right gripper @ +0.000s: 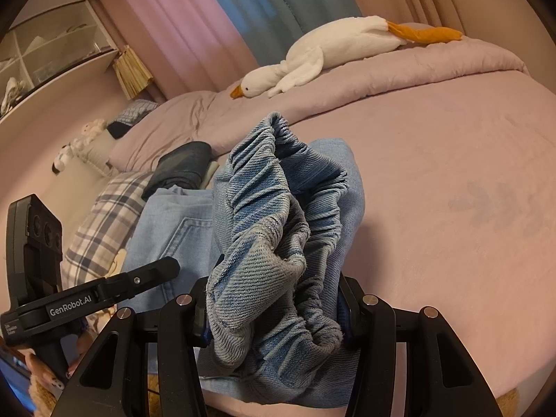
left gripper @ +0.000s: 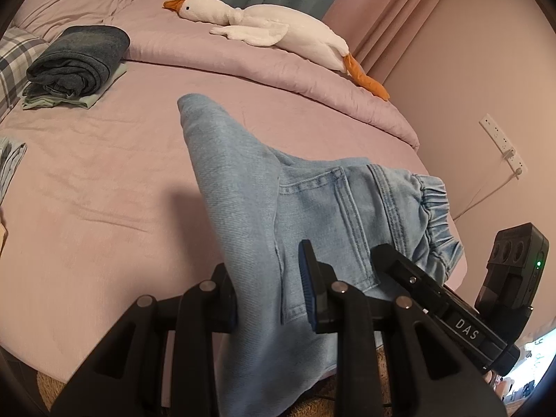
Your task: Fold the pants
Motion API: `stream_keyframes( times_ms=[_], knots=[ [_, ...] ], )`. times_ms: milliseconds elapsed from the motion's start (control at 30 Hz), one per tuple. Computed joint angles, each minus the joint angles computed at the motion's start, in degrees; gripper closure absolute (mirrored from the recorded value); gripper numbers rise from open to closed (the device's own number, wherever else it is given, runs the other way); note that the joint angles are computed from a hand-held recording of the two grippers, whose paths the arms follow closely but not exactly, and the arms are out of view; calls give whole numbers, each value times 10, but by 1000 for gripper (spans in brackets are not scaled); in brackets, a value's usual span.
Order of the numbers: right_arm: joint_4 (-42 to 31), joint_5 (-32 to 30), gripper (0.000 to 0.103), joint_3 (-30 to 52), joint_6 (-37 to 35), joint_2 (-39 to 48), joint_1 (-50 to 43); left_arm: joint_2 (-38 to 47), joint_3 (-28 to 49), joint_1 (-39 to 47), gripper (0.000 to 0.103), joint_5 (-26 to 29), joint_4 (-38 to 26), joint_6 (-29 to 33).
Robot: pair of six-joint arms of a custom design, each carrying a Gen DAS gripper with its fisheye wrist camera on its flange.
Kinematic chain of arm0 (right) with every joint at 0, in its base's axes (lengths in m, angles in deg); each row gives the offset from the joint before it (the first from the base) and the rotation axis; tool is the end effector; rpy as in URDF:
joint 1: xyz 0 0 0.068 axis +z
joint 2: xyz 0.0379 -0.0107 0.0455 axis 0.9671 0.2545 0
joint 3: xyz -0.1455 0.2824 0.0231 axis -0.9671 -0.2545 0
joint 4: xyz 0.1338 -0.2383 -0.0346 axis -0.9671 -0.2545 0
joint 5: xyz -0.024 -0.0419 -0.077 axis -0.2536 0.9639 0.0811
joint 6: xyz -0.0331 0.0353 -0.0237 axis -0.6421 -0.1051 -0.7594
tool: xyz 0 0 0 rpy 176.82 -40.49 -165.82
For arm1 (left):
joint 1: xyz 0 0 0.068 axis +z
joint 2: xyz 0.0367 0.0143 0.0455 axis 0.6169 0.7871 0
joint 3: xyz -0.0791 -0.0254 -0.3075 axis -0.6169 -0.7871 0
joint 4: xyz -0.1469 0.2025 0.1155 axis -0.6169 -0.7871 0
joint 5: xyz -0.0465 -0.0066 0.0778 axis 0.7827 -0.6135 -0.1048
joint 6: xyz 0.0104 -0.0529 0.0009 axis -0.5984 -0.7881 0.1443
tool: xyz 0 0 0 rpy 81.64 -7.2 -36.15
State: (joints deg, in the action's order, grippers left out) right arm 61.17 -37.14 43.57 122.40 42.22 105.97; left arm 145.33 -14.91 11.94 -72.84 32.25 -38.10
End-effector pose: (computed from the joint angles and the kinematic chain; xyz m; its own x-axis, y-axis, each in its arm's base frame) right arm 0.1419 0.0819 0.2525 -0.6453 0.2967 -0.7040 -0.1124 0.8746 0.4717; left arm 0.2017 -0.1051 0.2897 -0.7901 -0.0729 -0.6086 0.2244 0.8896 -0.3978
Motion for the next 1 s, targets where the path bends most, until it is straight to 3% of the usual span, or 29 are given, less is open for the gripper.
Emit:
stream_keyframes(
  times_ms=[167,1000],
  knots=[
    [10,-17,50,-4,-2,6,-19,11,6,-1,77,-1,3,2],
    [29,20,50,8,32,53,12,69,29,6,77,9,19,7]
  ],
)
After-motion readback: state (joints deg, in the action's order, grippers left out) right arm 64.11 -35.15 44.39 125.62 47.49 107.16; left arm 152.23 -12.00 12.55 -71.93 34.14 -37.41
